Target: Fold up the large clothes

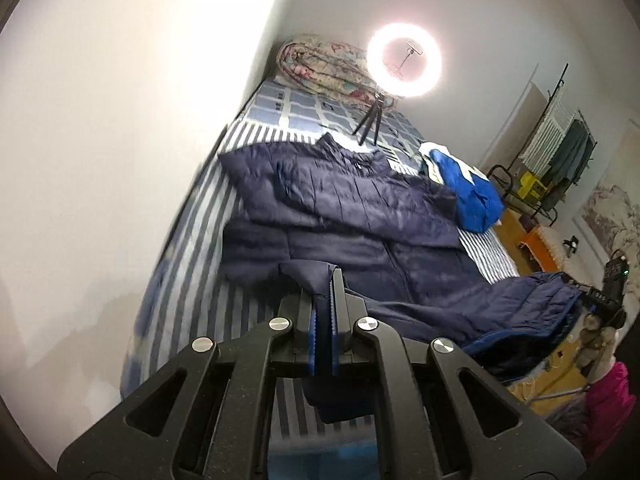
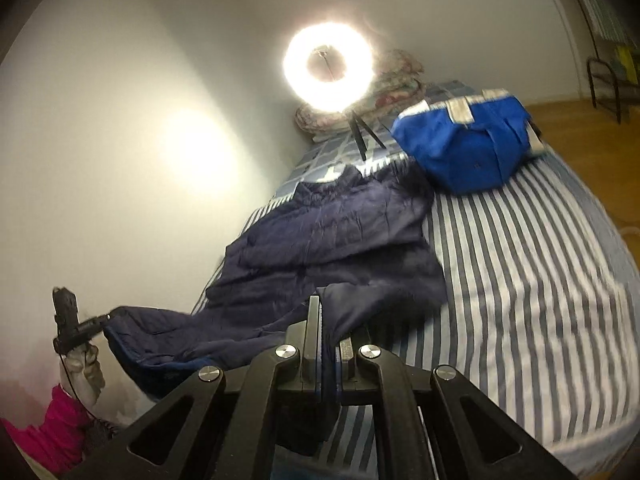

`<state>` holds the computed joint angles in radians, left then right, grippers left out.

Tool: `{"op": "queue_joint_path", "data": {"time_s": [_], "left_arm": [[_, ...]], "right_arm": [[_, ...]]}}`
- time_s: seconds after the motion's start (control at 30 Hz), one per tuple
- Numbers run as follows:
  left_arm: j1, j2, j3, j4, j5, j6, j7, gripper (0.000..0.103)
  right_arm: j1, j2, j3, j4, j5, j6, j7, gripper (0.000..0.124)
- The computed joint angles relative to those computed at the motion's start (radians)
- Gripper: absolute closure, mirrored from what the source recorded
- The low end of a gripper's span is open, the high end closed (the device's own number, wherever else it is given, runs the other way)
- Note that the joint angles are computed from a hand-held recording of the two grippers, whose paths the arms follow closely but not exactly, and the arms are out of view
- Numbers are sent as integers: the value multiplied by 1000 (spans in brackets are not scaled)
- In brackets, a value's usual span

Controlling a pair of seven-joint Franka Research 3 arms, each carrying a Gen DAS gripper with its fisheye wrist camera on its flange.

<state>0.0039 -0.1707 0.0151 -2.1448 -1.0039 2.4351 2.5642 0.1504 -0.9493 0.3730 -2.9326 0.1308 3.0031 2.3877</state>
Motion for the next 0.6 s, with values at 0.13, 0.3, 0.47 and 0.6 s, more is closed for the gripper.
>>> {"op": "queue_joint_path", "data": {"time_s": [0.13, 0.3, 0.47, 0.6], "left_arm": [[-3, 159, -52, 174, 45, 46, -77, 101], [9, 411, -119, 440, 210, 72, -263, 101], [-37, 692, -122, 747, 446, 51, -492, 101], [-57, 890, -120, 989, 570, -27, -632, 100]], "right_arm": [[-89, 176, -36, 127, -47, 26, -88, 123], [-186, 420, -61, 287, -81, 24, -159, 123], [-280, 656, -43, 440, -187, -3, -137, 123], [-293, 787, -68, 523, -281, -39, -87, 123]]}}
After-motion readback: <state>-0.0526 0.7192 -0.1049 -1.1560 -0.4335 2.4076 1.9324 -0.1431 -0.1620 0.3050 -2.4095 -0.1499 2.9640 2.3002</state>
